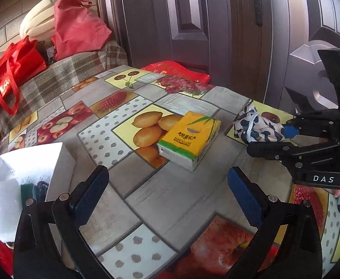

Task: Organize soft objects
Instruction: 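Grasp the yellow tissue pack with the left gripper while the right gripper grasps the cow-print cloth, then carry the yellow tissue pack and cow-print cloth over the white tray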

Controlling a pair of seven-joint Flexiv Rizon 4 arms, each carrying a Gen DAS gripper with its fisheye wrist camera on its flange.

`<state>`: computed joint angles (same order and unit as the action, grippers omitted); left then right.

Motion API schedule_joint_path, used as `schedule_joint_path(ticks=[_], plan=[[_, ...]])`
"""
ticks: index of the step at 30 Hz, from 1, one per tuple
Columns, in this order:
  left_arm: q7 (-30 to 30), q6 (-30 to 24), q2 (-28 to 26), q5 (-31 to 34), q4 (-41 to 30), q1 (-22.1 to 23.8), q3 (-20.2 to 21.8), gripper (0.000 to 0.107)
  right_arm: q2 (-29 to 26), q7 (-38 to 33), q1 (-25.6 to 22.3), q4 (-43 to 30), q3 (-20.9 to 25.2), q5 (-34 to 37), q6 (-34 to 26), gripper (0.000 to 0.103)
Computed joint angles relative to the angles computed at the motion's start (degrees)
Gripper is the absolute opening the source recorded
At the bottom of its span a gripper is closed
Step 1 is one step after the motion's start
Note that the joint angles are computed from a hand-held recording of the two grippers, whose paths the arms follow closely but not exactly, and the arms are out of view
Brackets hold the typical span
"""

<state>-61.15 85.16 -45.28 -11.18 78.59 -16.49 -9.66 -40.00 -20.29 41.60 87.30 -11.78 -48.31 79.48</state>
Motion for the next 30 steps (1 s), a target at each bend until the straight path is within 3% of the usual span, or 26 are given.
schedule_joint_path(ticks=[3, 4, 5, 9, 11, 13, 14, 19, 23, 27, 30], plan=[[1.41, -6.67, -3.97, 1.46, -9.23, -2.67, 3.07, 0.102, -0.37, 0.38, -2.84, 0.38, 2.81, 4.6, 2.79, 0.033], [2.17, -6.63, -5.21, 2.04, -11.33, -2.88, 3.15, 0.102, -0.44, 0.25, -3.27, 0.71, 3.11, 5.88, 4.17, 0.033], [2.58, -7.51, -6.36, 2.28, -13.48, -3.12, 3.41, 0.102, -0.52, 0.23, -3.31, 1.02, 2.95, 7.03, 5.51, 0.033], [2.15, -19.84, -10.81, 1.78, -23.43, -3.81, 4.85, 0.102, -0.54, -0.41, -2.81, 1.99, 2.09, 11.01, 8.67, 0.033], [1.93, -22.4, -12.23, 2.63, -26.4, -4.34, 5.5, 0.102, -0.55, -0.64, -2.23, 2.51, 1.33, 12.9, 10.17, 0.033], [2.77, -24.07, -12.64, 3.05, -27.28, -4.22, 4.88, 0.076, -0.48, -0.77, -1.29, 3.11, 0.13, 14.64, 11.38, 0.033], [3.73, -23.17, -12.21, 2.95, -26.28, -3.78, 3.88, 0.059, -0.55, -1.18, -1.1, 3.1, -0.07, 15.46, 11.72, 0.033], [2.34, -18.64, -10.78, 4.26, -23.05, -4.43, 4.99, 0.052, -0.37, -2.06, 3.12, 4.32, -5.11, 18.79, 13.21, 0.033], [-0.84, -10.06, -8.15, 5.23, -17.15, -4.9, 5.79, 0.052, -0.42, -2.29, 7.58, 5.21, -10.78, 20.66, 13.08, 0.034], [-4.24, -0.27, -4.4, 5.07, -8.71, -4.87, 5.23, 0.052, -1.04, -1.34, 15.83, 7.58, -21.5, 22.02, 14.62, 0.034], [-5.94, 6.07, -2.22, 5.39, -3.69, -5.64, 6.06, 0.052, -3.43, -0.83, 25.41, 9.81, -33.91, 24.03, 15.39, 0.034]])
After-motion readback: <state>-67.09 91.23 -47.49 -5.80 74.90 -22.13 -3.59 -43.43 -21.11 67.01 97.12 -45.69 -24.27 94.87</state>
